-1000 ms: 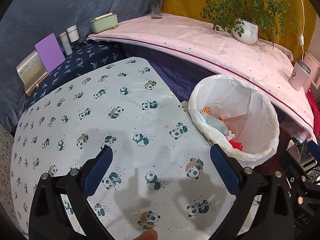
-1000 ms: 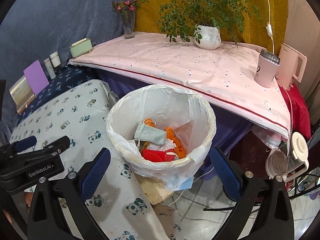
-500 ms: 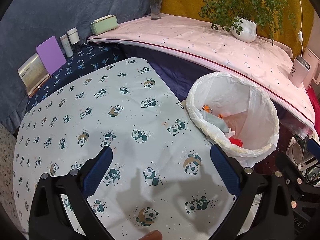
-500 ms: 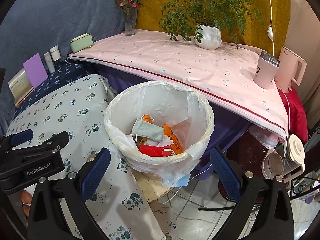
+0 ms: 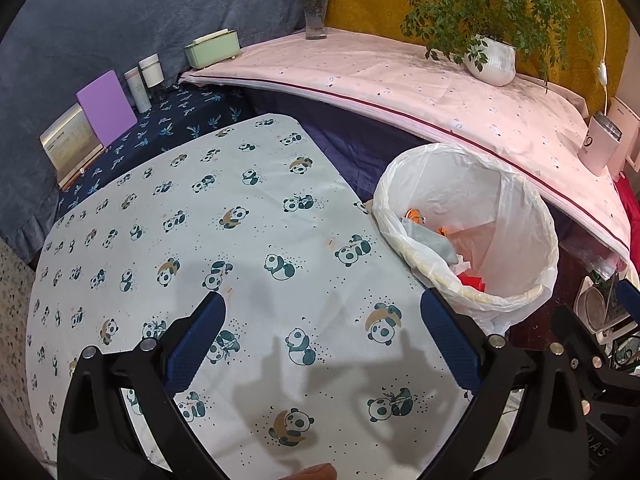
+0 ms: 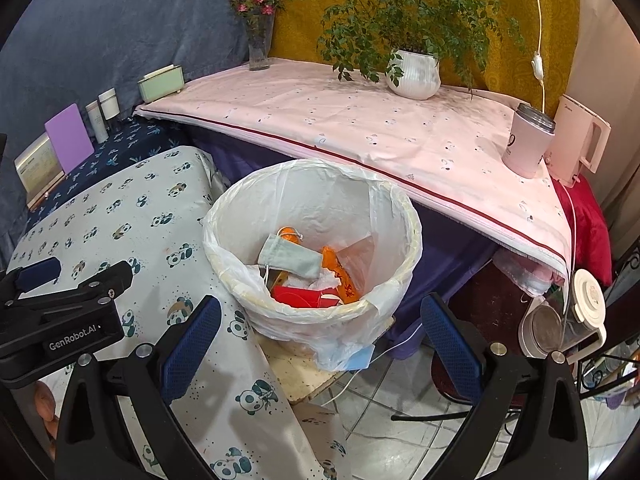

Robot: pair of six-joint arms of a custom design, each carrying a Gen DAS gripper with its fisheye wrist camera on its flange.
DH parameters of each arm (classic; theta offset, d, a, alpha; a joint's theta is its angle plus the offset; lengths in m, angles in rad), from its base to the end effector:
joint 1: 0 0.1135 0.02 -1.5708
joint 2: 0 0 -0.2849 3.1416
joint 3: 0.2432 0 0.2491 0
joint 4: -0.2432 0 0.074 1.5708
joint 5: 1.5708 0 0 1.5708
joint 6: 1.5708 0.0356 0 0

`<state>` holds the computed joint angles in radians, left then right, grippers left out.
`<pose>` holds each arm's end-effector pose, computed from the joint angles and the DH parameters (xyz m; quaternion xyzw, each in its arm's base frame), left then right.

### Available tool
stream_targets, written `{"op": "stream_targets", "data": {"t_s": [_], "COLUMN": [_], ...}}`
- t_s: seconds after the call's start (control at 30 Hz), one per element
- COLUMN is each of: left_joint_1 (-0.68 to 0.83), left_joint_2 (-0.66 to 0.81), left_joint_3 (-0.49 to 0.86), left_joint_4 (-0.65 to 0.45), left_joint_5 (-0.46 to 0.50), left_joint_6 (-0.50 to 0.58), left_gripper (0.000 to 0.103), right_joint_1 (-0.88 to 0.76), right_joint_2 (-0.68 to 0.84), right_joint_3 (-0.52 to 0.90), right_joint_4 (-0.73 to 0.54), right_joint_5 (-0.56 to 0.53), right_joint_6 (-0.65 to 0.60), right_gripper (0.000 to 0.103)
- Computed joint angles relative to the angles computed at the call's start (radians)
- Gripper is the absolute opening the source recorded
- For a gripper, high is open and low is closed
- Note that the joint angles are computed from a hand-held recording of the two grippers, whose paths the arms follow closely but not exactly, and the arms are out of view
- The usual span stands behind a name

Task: Collect trash

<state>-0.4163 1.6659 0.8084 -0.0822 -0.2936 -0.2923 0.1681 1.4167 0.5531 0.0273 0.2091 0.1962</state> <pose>0.2917 -0.1177 0.1663 0.0130 0.9414 0.0239 0.3362 0.2496 0.0349 0.1694 0.0505 0.9276 -0.0311 0.3688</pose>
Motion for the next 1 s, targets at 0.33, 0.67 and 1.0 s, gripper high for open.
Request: {"op": "stream_targets", "data": {"t_s": [0.33, 0.67, 1.0], "left_joint_1": [-0.004, -0.004, -0.005], "left_joint_2": [0.000, 0.001, 0.001], "left_joint_3": [0.002, -0.005, -0.008], "left_joint_4": [-0.006, -0.011, -0.006], "left_joint_5": [-0.003, -0.006, -0.014], "left_joint_6": [0.002, -0.004, -0.007], "left_gripper": [0.094, 0.094, 0.094], "right_joint_1": [-0.001, -0.003, -0.004], "right_joint_2": [0.001, 0.003, 0.014], "right_joint_3": [-0.004, -0.010, -0.009], "right_joint_4": [0.005, 0.011, 0.017], "right_joint_5": [-0.002, -0.005, -0.007], "right_joint_6": [-0.001, -0.007, -0.010], "right_gripper": [0.096, 0.096, 0.096]}}
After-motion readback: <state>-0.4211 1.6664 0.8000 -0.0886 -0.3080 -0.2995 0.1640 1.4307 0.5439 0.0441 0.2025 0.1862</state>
